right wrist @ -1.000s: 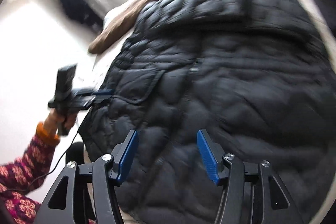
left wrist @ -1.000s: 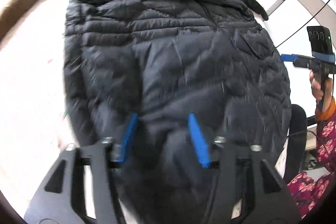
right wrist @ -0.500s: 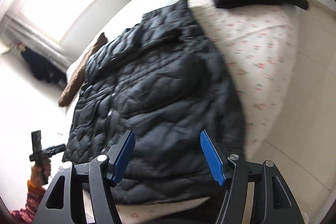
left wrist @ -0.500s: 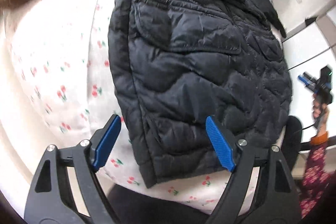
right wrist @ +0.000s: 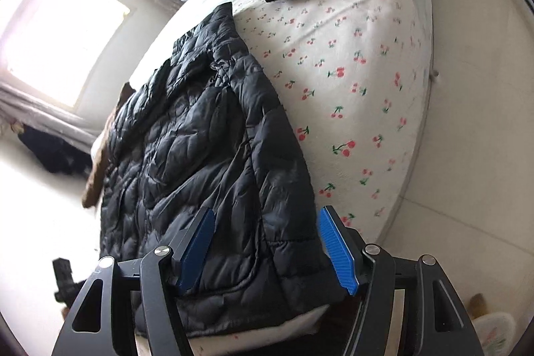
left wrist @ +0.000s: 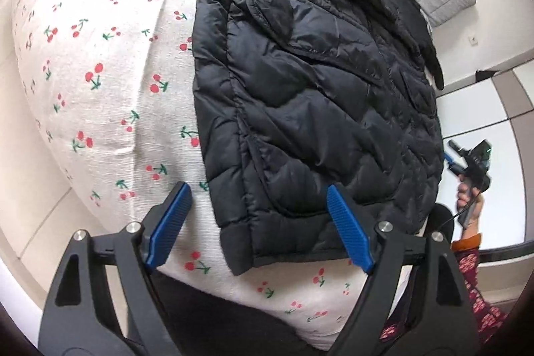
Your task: Fold large clothes
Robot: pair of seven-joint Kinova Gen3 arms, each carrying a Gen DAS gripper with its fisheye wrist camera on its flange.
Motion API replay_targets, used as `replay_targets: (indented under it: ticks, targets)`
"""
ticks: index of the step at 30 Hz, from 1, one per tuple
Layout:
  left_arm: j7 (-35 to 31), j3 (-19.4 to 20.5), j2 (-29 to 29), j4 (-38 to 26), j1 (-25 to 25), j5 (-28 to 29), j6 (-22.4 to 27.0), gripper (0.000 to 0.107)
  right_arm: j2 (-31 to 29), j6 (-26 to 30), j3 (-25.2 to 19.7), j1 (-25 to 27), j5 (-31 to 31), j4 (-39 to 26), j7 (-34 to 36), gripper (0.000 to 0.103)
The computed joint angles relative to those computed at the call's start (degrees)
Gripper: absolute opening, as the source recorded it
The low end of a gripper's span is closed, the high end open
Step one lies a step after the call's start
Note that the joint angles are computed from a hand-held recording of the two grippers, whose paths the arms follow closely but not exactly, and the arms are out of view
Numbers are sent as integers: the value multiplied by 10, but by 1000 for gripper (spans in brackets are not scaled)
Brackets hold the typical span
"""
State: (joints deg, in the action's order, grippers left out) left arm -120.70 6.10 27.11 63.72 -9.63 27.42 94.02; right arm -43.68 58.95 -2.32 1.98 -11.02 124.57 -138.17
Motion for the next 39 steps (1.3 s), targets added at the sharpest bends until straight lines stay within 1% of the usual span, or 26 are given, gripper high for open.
replay_targets:
  ticks: [5, 8, 9, 10, 11, 12, 13, 14, 16, 19, 20, 22, 25, 29, 34, 39]
  targets:
    - [3, 8, 2, 26, -18, 48, 8, 83, 13, -35, -18, -3, -13, 27, -11, 66]
    - [0, 11, 5, 36, -26, 72, 21, 83, 16, -34, -43, -4, -10, 20, -21, 66]
    - [-3, 12, 5, 39, -26, 77, 24, 80, 14, -38, -44, -9, -11, 21, -21, 65]
    - [-3, 13, 6, 42, -26, 80, 28, 74, 11, -46, -44, -17, -17, 23, -20, 62]
    - [-3, 12, 5, 45, -25, 82, 29, 70, 9, -51, -41, -23, -20, 25, -19, 54]
    - [-2, 13, 6, 46, -23, 85, 32, 60, 8, -57, -41, -30, -25, 28, -18, 49]
    - [3, 12, 9, 46, -21, 87, 37, 46, 9, -62, -42, -36, -31, 29, -18, 41]
    - [9, 11, 8, 51, -17, 86, 37, 40, 11, -64, -46, -39, -34, 29, -21, 35]
    - [21, 9, 6, 59, -11, 85, 32, 28, 13, -66, -58, -39, -39, 27, -30, 28]
    - [18, 7, -16, 84, -14, 100, 9, 14, 3, -70, -76, -31, -41, 23, -54, 18]
    - [18, 7, -21, 89, -16, 109, 3, 13, -4, -74, -80, -30, -43, 23, -61, 16]
    - [14, 6, -33, 98, -29, 136, 0, 10, -17, -77, -90, -26, -43, 18, -75, 15]
    - [4, 5, -47, 102, -54, 184, 7, 8, -33, -86, -104, -25, -42, 7, -89, 13]
    - [-15, 2, -70, 96, -72, 224, 21, 7, -50, -93, -131, -20, -38, -18, -105, 12]
    - [-42, -3, -87, 67, -102, 272, 74, 7, -74, -78, -162, -4, -25, -62, -125, 12]
    - [-76, -16, -110, 55, -131, 313, 123, 7, -108, -31, -166, 14, -7, -113, -134, 11]
